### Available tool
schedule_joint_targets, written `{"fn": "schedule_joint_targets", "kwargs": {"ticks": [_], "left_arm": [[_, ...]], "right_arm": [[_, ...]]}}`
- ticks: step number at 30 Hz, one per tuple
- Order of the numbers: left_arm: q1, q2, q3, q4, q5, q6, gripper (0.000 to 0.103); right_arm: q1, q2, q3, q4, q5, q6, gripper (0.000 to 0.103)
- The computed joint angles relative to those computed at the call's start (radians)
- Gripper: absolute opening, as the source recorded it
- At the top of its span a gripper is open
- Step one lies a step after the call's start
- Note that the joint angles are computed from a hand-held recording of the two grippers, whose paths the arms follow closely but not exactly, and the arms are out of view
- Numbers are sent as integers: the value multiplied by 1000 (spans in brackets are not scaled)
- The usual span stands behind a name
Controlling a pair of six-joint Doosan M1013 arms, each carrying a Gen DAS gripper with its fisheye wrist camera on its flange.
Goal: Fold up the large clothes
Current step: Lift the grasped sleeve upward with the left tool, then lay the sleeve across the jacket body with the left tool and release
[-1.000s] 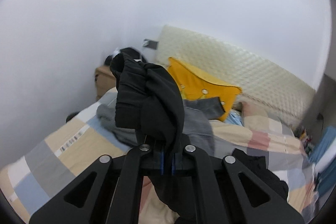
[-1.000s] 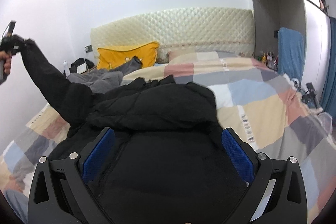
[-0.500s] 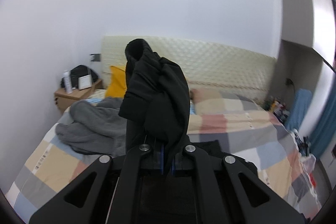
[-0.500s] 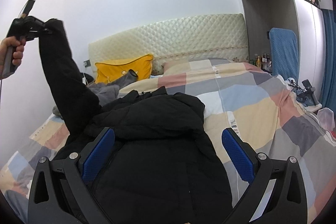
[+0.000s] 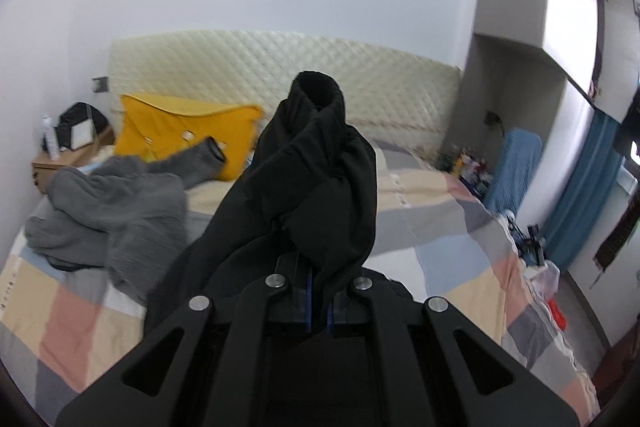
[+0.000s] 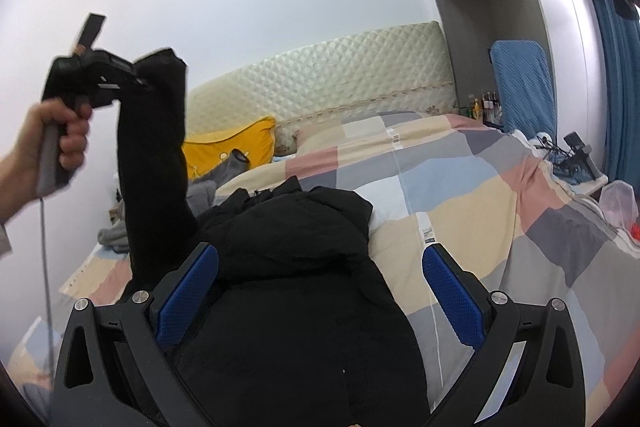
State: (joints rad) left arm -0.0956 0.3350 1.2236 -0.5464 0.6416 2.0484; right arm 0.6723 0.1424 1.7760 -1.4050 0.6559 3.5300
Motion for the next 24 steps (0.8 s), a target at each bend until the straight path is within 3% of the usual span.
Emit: {"fn": "schedule_joint_targets", "kwargs": {"ticks": [10,24], "left_arm": [[-86,67,16,-19,69,-20,4],[-182,197,11,197,105,-107,4]], "right_arm": [[-18,-10,24,-27,-23,87,102],[-58,-5,49,-10,-86,139,102]]}}
